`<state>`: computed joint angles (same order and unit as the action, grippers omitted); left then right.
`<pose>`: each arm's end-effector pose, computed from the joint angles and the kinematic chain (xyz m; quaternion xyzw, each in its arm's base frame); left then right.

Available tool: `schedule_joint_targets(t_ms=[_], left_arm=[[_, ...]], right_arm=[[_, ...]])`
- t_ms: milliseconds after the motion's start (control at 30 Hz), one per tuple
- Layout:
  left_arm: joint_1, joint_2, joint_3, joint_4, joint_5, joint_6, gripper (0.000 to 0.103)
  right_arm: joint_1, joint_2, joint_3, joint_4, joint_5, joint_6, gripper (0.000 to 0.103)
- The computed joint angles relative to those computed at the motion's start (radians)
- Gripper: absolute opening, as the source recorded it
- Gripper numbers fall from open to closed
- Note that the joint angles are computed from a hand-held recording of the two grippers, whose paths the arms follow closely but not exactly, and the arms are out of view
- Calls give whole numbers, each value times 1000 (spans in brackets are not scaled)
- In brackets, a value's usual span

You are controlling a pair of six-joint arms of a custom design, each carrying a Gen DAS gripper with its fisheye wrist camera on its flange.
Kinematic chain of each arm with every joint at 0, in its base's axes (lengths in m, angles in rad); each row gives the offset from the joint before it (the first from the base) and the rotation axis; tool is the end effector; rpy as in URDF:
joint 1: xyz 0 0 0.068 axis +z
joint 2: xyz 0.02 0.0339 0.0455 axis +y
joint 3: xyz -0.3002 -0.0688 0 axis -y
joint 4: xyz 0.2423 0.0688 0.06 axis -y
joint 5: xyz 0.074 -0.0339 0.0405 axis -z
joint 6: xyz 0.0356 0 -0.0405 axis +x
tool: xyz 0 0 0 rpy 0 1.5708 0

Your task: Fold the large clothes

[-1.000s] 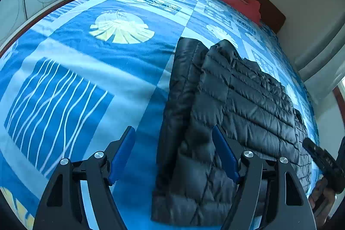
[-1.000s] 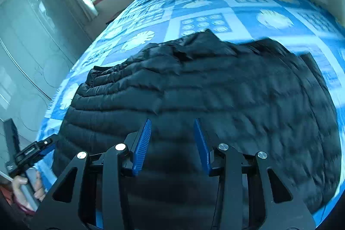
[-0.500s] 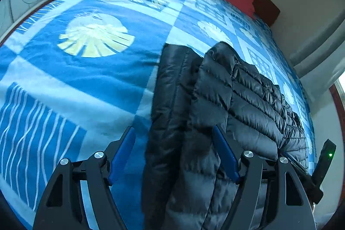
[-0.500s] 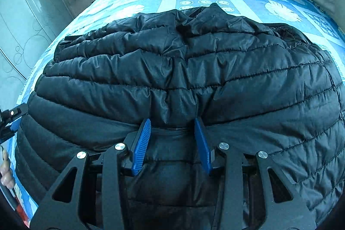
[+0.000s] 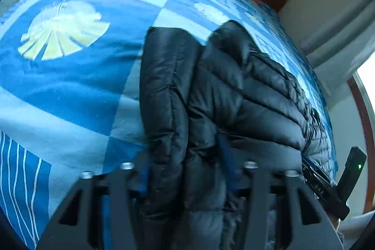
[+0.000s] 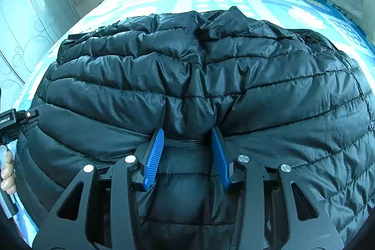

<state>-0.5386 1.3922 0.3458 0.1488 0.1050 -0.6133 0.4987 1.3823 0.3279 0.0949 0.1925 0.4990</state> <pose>0.1768 -0.1100 0.1437 -0.0179 0.9426 -0.2212 0.2496 0.1772 0.0888 0.1381 0.0291 0.9492 0.0628 0.3069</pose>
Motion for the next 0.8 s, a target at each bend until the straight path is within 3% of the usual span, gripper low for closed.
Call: schedule_joint_targets(t_ms=[67, 167, 300, 567, 700, 800], left_arm=[[-35, -22, 20, -39, -40, -6, 28], [-109, -60, 54, -111, -139, -21, 22], [-191, -94, 84, -177, -249, -49, 20], [-238, -108, 92, -208, -322, -81, 19], [-310, -144, 142, -304, -403, -103, 18], [-401, -174, 214, -420, -489, -145, 17]], right_arm=[[12, 3, 5, -7, 11, 7, 41], [30, 8, 9, -13, 34, 16, 41], [50, 14, 13, -15, 57, 26, 41], [50, 2, 0, 10, 52, 37, 41], [12, -103, -21, -32, 17, 37, 43], [-41, -236, -25, -127, 2, 22, 52]])
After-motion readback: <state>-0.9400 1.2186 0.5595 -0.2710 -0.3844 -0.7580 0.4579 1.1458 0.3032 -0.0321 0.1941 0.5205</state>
